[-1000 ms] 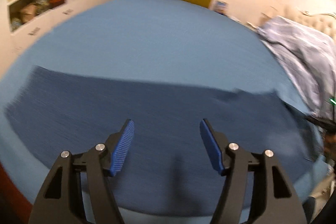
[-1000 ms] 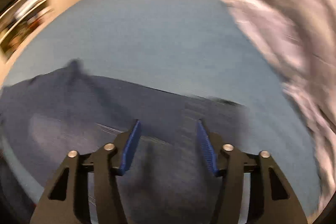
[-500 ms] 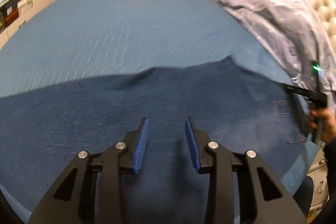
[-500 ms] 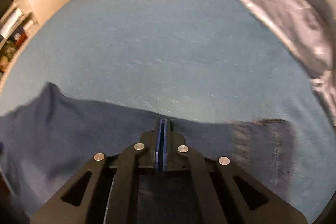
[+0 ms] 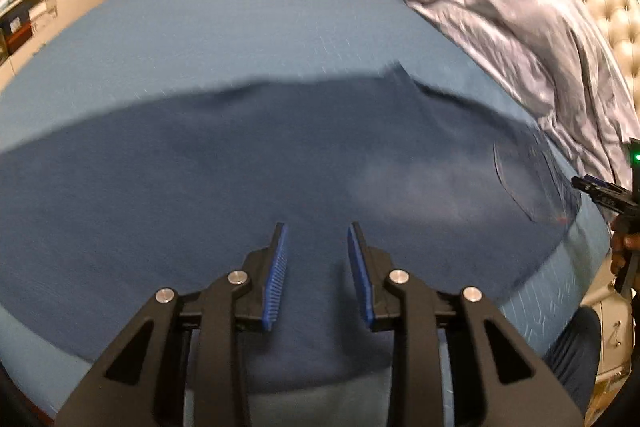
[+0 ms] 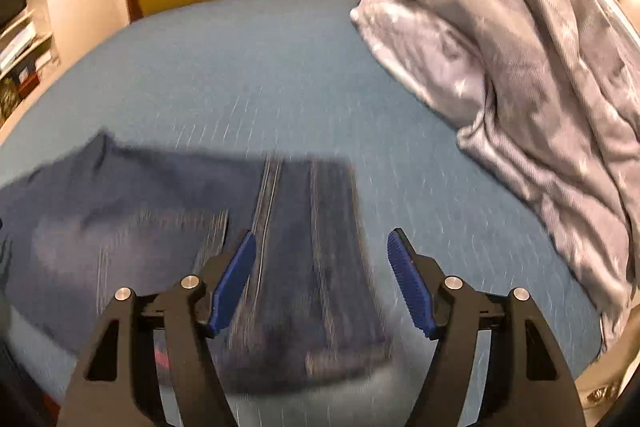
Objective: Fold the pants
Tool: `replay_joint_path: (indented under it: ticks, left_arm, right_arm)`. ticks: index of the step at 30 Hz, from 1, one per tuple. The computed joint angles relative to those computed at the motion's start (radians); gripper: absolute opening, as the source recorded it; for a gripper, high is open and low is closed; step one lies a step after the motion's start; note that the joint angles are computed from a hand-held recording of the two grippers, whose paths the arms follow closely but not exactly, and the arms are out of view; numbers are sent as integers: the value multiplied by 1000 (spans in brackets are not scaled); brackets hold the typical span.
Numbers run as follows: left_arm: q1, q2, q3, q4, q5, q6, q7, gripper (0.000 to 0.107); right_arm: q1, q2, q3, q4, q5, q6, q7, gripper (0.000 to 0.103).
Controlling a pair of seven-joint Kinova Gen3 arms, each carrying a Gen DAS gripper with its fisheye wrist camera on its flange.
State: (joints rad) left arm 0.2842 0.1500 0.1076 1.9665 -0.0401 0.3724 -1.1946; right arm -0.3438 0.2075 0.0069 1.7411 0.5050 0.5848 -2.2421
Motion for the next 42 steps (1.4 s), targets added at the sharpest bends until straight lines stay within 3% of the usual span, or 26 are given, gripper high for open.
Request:
replay_joint_path:
  ticks: [3,7,9,11,13,15,19,25,32,35,42]
  left_arm:
    - [43,21,-13,9,-108,18,86,30]
    - [184,8,-191,-15,-267,136,199,34]
    - [192,-33,-231,14,-313,152,280,35]
    - [179,-51,-214,20,-390,196,337,35]
    - [115,-45,-131,9,-414,233,363,35]
    - [68,-28,-67,-16,-424,256,405,35]
    - [55,-3,-35,-40,-409,279,426,35]
    - [20,-25,-29,1,-382,277,378,37]
    - [24,-16,-31,16,-418,250,380,38]
    - [27,-18,-36,29,-435,228,397,40]
    - [21,-25,-45,58,-445,180,410,42]
  right_arm:
    - [-59,33,23,17,47,82,-74,67]
    - [-75,64,7,52,148,168,-194,73]
    - [-108,32,-16,79,198,226,-260,76]
    - [-164,43,0,44,246,307,-290,77]
    - [-220,40,7,17,286,358,-359,77]
    - [-213,19,-54,3,292,344,-388,77]
    - [-238,6,-114,-21,236,274,-416,78]
    - [-269,85,-127,-111,124,206,-292,78]
    - [-320,183,-84,-187,30,281,-244,80]
    - [-365,191,-51,-160,64,278,-289,88]
    - [-400,188,-41,-127,111,266,-368,92]
